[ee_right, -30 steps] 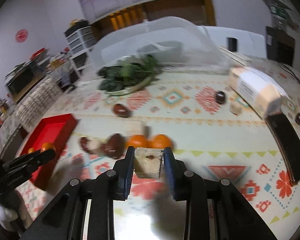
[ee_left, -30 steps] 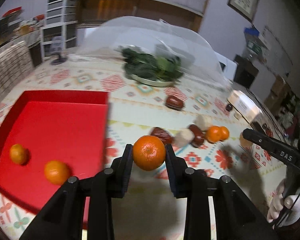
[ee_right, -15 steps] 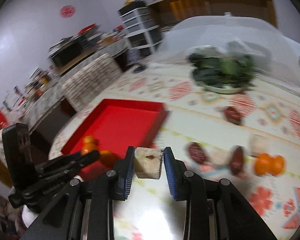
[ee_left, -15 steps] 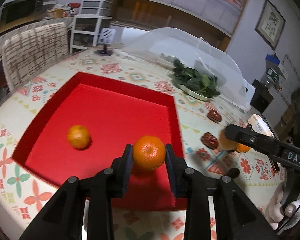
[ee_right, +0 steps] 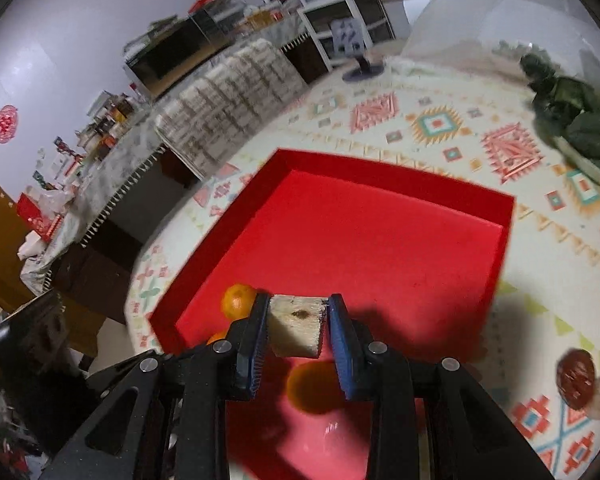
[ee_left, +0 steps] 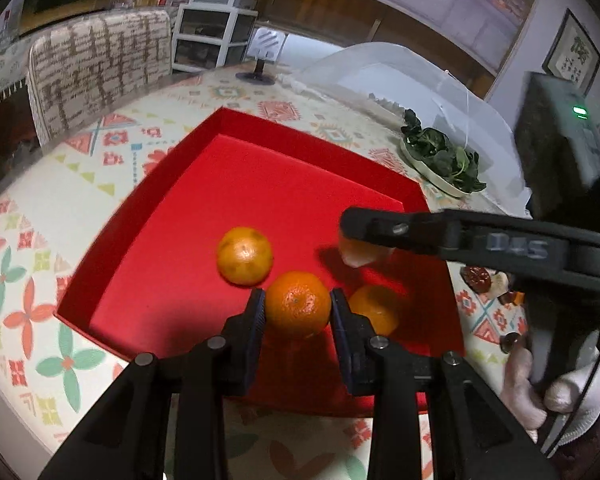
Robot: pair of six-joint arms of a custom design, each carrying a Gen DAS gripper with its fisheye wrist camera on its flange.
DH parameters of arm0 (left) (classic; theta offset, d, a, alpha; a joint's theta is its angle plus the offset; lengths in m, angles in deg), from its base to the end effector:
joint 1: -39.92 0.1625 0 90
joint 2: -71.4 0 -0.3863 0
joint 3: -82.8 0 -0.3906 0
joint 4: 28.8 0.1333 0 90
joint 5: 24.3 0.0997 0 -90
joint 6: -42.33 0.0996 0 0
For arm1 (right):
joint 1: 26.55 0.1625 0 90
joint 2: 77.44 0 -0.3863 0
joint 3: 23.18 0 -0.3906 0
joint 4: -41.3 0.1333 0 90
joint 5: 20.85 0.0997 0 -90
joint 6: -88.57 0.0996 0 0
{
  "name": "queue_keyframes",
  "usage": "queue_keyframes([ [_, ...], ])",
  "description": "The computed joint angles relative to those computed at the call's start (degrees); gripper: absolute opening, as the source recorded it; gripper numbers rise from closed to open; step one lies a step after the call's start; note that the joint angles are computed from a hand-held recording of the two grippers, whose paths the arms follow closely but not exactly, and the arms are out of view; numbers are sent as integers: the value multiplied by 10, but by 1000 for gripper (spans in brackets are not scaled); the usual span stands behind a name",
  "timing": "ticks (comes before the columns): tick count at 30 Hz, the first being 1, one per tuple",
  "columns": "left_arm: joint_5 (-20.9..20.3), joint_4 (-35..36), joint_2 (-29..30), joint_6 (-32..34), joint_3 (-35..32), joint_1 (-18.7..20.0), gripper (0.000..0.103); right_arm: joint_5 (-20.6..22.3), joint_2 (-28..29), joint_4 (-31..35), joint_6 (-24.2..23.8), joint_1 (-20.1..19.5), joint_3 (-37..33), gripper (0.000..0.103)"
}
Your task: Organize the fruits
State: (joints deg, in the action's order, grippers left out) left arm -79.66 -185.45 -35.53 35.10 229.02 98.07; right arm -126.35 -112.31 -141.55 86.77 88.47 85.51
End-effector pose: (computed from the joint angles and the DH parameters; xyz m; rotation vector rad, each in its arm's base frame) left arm -0.0054 -0.3687 0.2578 0.3611 2.5793 -0.8666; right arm 0.3298 -0.4545 -0.0500 0.6068 -2.8297 0.5543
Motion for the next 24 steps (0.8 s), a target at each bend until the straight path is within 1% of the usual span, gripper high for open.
queue_keyframes([
  [4, -5, 0, -2, 2, 0, 1, 32, -5, 16, 16, 9, -8, -20, 32],
  [6, -14, 0, -4, 1, -2, 4, 37, -6, 19, 16, 11, -8, -25, 33],
  [7, -19, 0, -7, -1, -2, 5, 44, -4, 19, 14, 13, -8, -25, 34],
  [8, -17, 0, -11, -4, -1, 4, 49, 0, 19, 12, 17, -9, -26, 39],
  [9, -16, -1, -12, -5, -1, 3, 50, -1, 19, 9, 20, -8, -27, 42],
  [11, -16, 2, -24, -8, 1, -3, 50, -4, 15, -3, 21, -4, -22, 59],
  [13, -9, 5, -38, -14, 2, -11, 53, -12, 5, -20, 18, 1, -12, 61],
  [16, 1, 5, -65, -26, 6, -26, 60, -16, -23, -48, 17, 5, 17, 61],
  [17, 9, 5, -75, -31, 9, -34, 63, -20, -36, -60, 16, 7, 29, 62],
  [18, 15, 5, -82, -35, 11, -41, 65, -24, -49, -73, 15, 9, 43, 63],
  [19, 22, 6, -91, -41, 14, -50, 68, -27, -63, -89, 13, 10, 59, 66],
  [20, 25, 6, -94, -44, 14, -57, 68, -33, -79, -107, 12, 10, 77, 69],
  [24, 38, 34, -112, -62, 23, -96, 69, -54, -140, -170, 5, 9, 147, 72],
])
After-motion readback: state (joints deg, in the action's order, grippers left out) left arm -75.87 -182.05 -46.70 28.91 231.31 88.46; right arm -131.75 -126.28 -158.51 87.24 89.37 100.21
